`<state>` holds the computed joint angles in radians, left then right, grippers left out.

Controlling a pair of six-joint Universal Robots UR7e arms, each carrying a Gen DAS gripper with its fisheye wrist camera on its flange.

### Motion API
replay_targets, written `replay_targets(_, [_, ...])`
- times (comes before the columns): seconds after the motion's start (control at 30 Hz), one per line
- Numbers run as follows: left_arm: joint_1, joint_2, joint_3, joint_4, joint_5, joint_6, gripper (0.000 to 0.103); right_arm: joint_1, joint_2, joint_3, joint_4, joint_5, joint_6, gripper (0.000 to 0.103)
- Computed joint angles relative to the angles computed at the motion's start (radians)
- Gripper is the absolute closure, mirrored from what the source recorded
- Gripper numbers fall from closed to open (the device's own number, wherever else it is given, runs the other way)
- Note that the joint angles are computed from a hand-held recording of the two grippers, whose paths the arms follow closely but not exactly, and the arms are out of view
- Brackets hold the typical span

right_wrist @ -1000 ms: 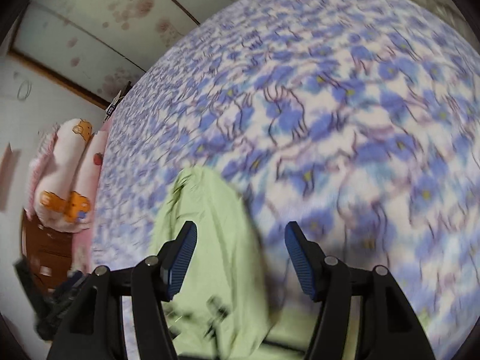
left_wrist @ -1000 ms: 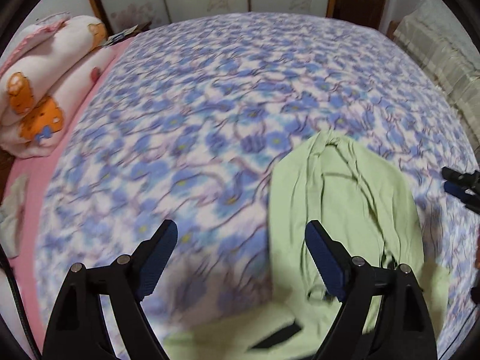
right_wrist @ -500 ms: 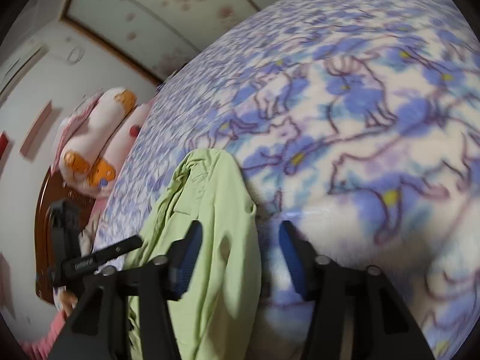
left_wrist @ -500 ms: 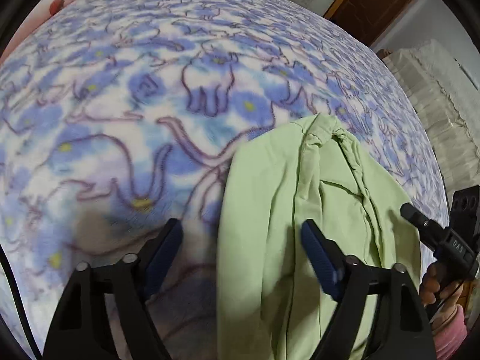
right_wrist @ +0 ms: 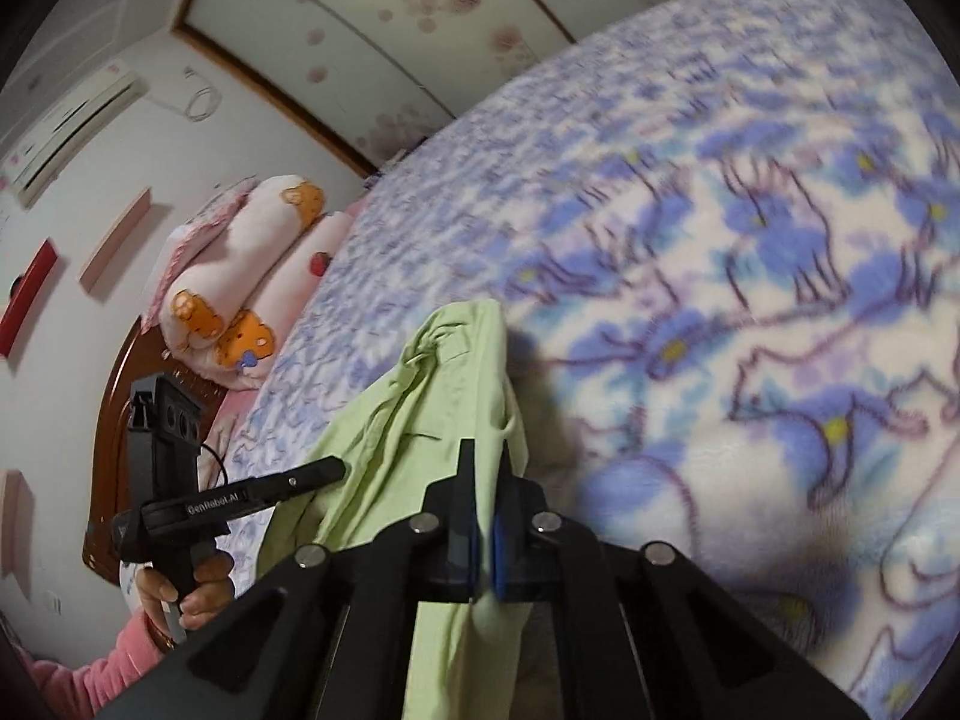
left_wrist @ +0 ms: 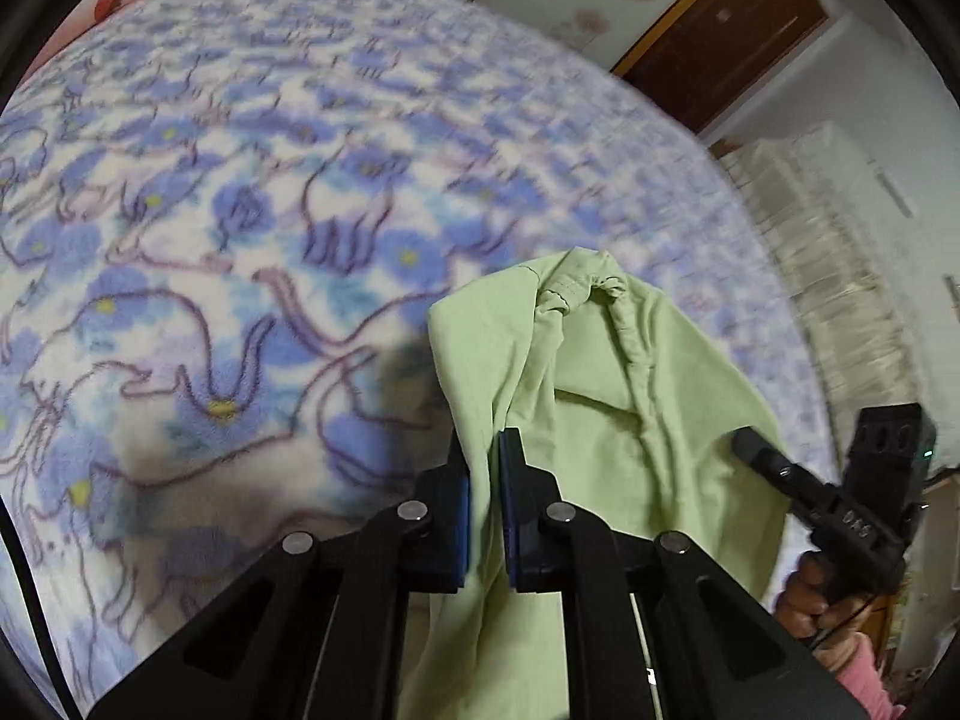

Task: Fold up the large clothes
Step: 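Lift the hood with both tools and fold it over the jacket body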

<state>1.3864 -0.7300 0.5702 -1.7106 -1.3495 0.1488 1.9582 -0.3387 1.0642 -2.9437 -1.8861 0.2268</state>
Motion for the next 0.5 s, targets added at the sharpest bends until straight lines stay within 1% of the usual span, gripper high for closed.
replay_targets(0.07, [-0.013, -0.038, 0.025, -0.001, -0.020, 0.025, 0.097, 0.017, -0.013, 0.009, -0.017, 0.014, -0.025, 0.101])
replay_targets(0.2, [-0.041, -0.197, 0.214, -0.099, -0.071, 0.126, 0.097, 0.061, -0.056, 0.063, -0.081, 0.065, -0.108, 0.101])
replay_targets(0.23, [-0.044, -0.226, 0.243, -0.108, -0.078, 0.139, 0.097, 0.076, -0.074, 0.092, -0.109, 0.084, -0.136, 0.101])
replay_targets(0.3, [-0.049, -0.305, 0.315, -0.117, -0.102, 0.165, 0.097, 0.094, -0.103, 0.141, -0.141, 0.114, -0.161, 0.101])
replay_targets(0.33, [-0.052, -0.337, 0.346, -0.121, -0.104, 0.171, 0.097, 0.107, -0.125, 0.184, -0.165, 0.137, -0.176, 0.101])
replay_targets(0.4, [-0.057, -0.405, 0.409, -0.119, -0.095, 0.184, 0.097, 0.129, -0.159, 0.253, -0.202, 0.160, -0.192, 0.101])
replay_targets(0.5, [-0.061, -0.493, 0.496, -0.123, -0.068, 0.190, 0.097, 0.155, -0.202, 0.344, -0.227, 0.170, -0.180, 0.101])
